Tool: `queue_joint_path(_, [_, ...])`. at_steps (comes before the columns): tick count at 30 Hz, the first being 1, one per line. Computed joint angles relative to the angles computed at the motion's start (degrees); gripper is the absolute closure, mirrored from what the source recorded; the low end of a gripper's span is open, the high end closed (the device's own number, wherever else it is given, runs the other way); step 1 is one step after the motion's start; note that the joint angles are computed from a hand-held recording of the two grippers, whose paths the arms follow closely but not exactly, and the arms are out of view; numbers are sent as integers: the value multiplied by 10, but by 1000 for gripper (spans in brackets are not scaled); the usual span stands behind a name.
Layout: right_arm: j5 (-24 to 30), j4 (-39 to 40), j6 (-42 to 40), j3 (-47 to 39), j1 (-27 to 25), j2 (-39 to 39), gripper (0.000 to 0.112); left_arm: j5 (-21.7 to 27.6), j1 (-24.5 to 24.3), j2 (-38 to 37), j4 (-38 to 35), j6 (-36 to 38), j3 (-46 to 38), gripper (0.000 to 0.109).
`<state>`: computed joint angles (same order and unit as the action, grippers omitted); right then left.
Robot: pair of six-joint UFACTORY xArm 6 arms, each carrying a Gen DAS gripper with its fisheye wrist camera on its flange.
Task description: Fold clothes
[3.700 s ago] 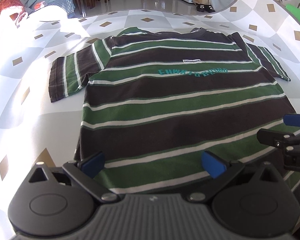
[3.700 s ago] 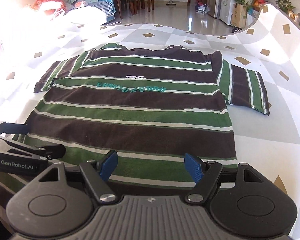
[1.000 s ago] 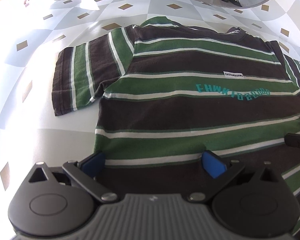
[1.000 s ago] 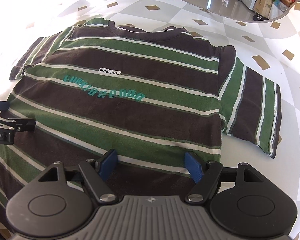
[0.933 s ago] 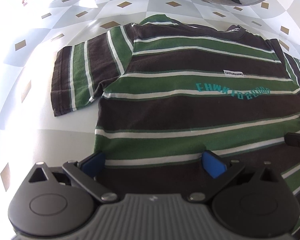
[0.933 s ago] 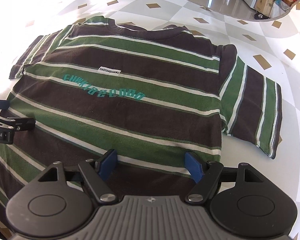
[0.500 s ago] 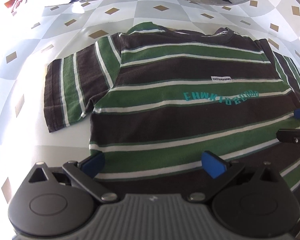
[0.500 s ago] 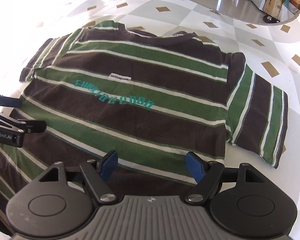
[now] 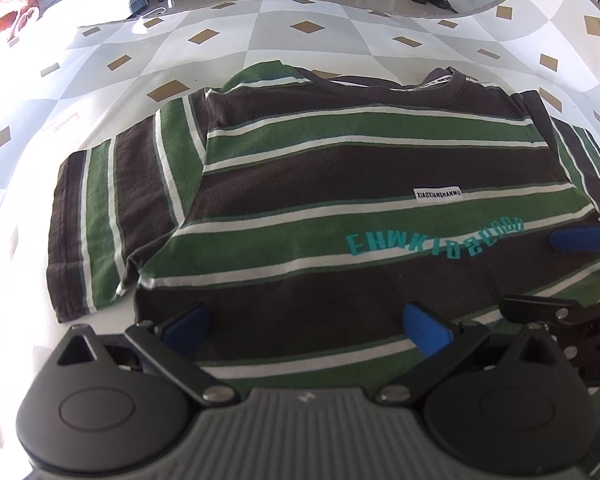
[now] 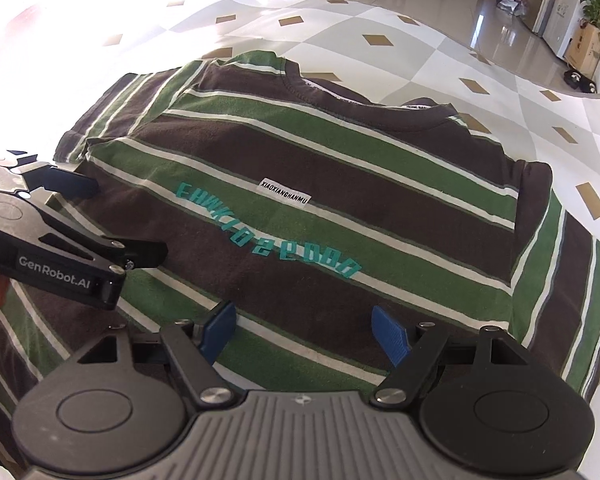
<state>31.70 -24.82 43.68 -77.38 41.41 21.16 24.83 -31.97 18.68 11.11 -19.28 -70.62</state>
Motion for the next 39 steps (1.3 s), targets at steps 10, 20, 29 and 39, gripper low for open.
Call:
queue_joint_path(10, [-8,-64,80,24,-18,-12,39,-8,19,14,41,-62,-14,6])
queue_joint_path(20, [9,-39,61,18,-19,-14,39,6,26,15,60,-97,-20,6])
queue_joint_path(29, [-19,-50,104,-9,-35,-10,41,26,10,41,57,-110,-75,6])
queue_joint_path(39, [23,-6,61,-71,-41,38,41,31,-3,88,32,-53,-131,6])
